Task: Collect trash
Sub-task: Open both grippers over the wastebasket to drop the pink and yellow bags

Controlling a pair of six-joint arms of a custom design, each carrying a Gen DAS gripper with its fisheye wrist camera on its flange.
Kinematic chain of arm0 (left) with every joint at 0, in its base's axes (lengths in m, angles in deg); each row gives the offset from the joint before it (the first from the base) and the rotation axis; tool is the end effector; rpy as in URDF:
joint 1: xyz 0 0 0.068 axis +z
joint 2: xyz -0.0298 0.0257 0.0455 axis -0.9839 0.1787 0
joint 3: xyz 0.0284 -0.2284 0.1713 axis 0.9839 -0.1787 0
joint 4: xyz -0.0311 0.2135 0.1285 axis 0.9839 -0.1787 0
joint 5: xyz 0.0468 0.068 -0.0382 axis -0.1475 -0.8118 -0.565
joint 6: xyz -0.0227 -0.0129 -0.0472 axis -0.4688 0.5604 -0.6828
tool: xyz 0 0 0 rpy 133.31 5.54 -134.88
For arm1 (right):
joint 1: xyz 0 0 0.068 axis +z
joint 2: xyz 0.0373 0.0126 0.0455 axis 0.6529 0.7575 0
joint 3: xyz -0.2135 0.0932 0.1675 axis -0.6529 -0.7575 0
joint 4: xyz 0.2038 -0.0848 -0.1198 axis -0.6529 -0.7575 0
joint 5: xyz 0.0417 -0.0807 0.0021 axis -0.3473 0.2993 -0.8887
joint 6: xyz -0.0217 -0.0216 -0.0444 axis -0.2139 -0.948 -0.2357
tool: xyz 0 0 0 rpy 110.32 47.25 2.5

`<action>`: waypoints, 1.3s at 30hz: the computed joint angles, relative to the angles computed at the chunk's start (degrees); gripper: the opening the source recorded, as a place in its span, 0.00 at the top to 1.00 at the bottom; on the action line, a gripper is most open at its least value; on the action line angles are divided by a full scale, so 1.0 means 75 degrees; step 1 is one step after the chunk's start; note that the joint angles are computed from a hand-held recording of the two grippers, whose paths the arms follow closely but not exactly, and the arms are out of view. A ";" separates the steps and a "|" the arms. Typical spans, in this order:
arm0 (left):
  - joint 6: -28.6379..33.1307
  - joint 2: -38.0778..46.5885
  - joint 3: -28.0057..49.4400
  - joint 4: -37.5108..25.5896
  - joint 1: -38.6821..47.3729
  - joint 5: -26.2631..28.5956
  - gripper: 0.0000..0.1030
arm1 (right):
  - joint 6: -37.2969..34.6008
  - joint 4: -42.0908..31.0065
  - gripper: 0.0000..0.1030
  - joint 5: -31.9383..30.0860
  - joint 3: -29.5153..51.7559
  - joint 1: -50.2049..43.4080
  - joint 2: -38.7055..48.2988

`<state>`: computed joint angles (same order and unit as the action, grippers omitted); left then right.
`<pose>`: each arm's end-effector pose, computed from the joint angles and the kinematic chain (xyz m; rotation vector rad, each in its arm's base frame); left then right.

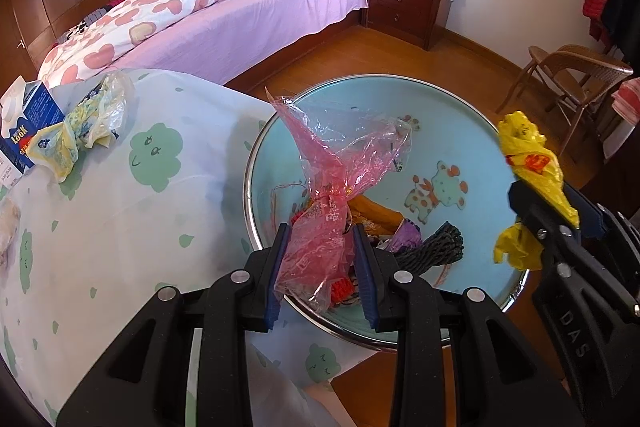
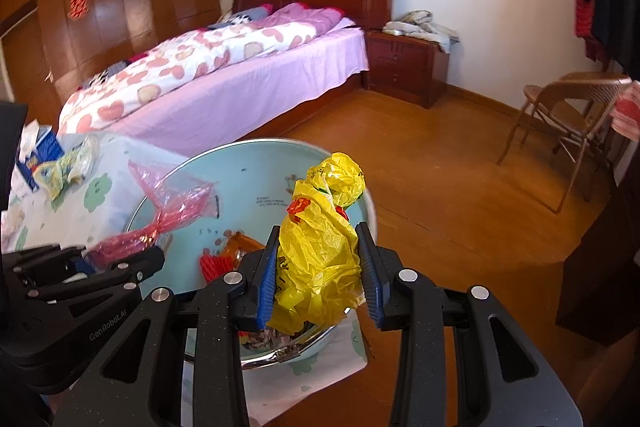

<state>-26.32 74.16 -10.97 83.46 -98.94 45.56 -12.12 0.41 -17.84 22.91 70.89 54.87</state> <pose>0.3085 -0.1151 0.0870 0.8627 2.4138 -0.2721 0.1809 0.0779 0.0931 0.6762 2.1772 -0.2215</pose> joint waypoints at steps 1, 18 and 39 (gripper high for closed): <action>-0.0003 0.0011 -0.0010 0.0015 0.0001 0.0003 0.69 | -0.0245 0.0097 0.64 -0.0133 0.0043 -0.0130 0.0078; -0.0022 0.0209 0.0078 -0.0001 0.0025 -0.0044 0.68 | -0.1115 0.1399 0.58 -0.1148 -0.0044 -0.0691 0.0832; -0.0139 -0.0171 -0.0182 0.0326 0.0028 0.0022 0.32 | -0.0495 0.1590 0.55 -0.0569 -0.0552 -0.0556 0.0234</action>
<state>-27.36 72.88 -12.33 85.90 -98.73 45.72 -15.83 12.33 -22.11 18.77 66.73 56.62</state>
